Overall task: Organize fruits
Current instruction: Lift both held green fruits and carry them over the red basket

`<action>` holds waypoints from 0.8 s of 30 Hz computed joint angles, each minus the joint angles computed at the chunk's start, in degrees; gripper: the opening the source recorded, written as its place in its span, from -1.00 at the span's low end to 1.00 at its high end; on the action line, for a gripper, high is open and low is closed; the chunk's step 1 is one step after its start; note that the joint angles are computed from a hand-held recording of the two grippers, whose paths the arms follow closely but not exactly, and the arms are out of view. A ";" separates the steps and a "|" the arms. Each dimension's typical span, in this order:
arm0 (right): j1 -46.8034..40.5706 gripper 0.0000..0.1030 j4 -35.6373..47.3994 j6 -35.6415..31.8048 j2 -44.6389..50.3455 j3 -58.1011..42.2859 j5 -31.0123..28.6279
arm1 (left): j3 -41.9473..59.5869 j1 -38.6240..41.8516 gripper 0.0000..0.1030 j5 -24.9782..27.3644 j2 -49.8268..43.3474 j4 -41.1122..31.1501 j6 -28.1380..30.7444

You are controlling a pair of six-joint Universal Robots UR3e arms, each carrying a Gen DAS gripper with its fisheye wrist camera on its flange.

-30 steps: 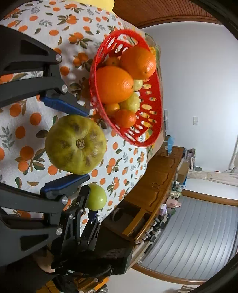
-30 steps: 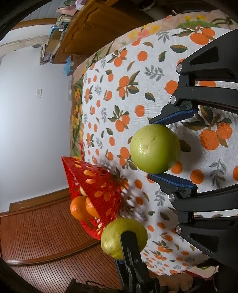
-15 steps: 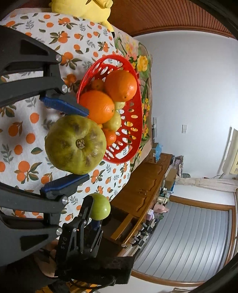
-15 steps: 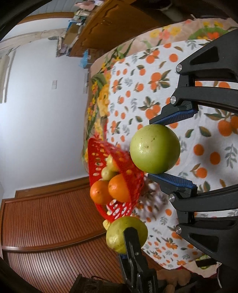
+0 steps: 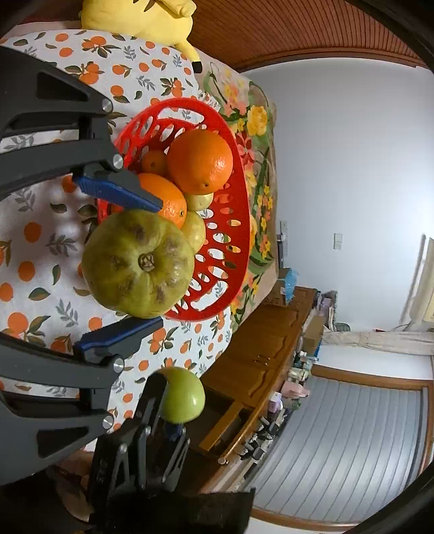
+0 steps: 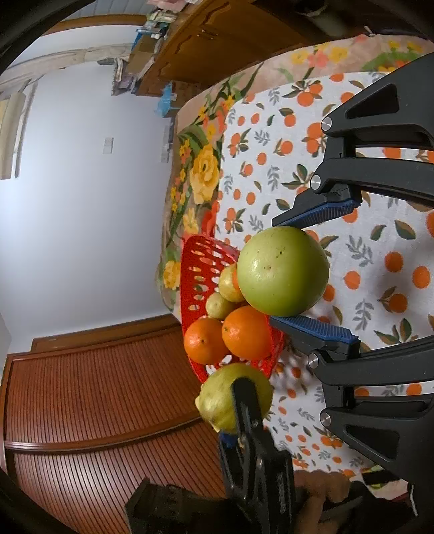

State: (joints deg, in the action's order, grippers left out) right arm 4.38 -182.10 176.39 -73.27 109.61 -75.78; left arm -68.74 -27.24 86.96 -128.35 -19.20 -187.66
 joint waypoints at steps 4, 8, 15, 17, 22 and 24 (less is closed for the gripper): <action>0.17 0.01 0.35 0.13 0.48 -1.14 -0.29 | 5.37 -0.28 0.19 0.56 -3.50 -2.77 0.17; 0.14 0.01 0.53 0.20 0.60 -1.46 -0.36 | 10.06 -0.49 0.19 0.87 -6.30 -5.05 0.13; -0.17 0.01 0.51 0.24 0.97 -1.54 -0.31 | 15.75 -0.32 0.20 0.77 -9.62 -8.52 -0.57; -0.19 0.01 0.42 0.27 1.17 -1.55 -0.40 | 16.90 -0.34 0.20 0.95 -10.42 -9.21 -0.61; -0.19 0.01 0.34 0.29 1.38 -1.60 -0.46 | 19.86 -0.40 0.20 1.03 -12.28 -11.57 -0.87; -0.20 0.01 0.29 0.28 1.41 -1.61 -0.42 | 21.36 -0.54 0.20 1.03 -13.13 -12.87 -1.03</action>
State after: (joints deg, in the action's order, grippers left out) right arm 4.18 -181.81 176.67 -71.87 108.00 -76.20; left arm -47.39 -27.78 87.99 -141.48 -32.06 -188.69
